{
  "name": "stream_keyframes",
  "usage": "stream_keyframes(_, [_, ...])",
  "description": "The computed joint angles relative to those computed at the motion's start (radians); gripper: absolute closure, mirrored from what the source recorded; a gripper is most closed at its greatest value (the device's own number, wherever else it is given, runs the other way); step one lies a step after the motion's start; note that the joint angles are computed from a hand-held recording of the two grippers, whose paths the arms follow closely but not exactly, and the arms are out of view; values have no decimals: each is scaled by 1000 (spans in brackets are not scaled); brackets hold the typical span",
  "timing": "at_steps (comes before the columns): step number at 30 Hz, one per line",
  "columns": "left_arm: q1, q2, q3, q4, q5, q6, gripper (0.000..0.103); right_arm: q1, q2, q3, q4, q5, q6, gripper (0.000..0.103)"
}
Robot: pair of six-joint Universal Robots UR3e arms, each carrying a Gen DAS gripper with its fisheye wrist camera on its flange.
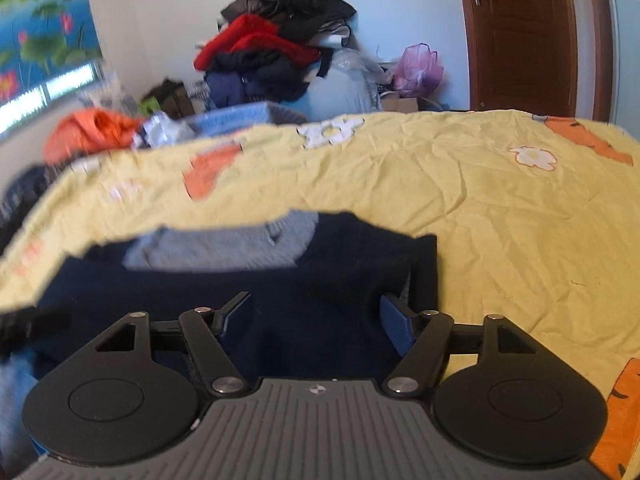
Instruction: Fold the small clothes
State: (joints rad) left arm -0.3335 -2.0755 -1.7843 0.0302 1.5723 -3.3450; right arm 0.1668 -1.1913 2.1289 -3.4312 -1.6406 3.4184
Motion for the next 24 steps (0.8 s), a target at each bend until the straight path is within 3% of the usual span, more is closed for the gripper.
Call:
stream_keyframes(1, [9, -21, 18, -40, -4, 14, 0, 15, 24, -15, 2, -37, -17, 22])
stream_keyframes(2, [5, -43, 3, 3, 13, 54, 0, 23, 49, -21, 10, -71, -35, 19])
stream_keyframes(4, [5, -52, -27, 58, 7, 78, 0, 18, 74, 27, -59, -88, -81, 2])
stream_keyframes(6, [6, -62, -17, 62, 10, 72, 0, -49, 48, 89, -119, -1, -46, 0])
stream_keyframes(10, [-24, -78, 13, 45, 70, 73, 0, -1, 78, 22, -52, -82, -70, 0])
stream_keyframes(13, [-65, 13, -76, 36, 152, 19, 0, 22, 47, 67, -76, -133, -25, 5])
stream_keyframes(15, [-51, 146, -259, 113, 66, 3, 0, 84, -22, 138, -100, -201, 38, 5])
stream_keyframes(19, [-42, 313, -609, 359, -86, 0, 0, 122, -215, 409, -227, 2, 86, 0])
stream_keyframes(21, [-88, 354, -702, 401, -52, 66, 0, 249, -215, 446, -249, -75, 90, 0])
stream_keyframes(24, [-92, 499, -833, 362, -61, 180, 0, 489, -132, 459, -327, -289, 61, 0])
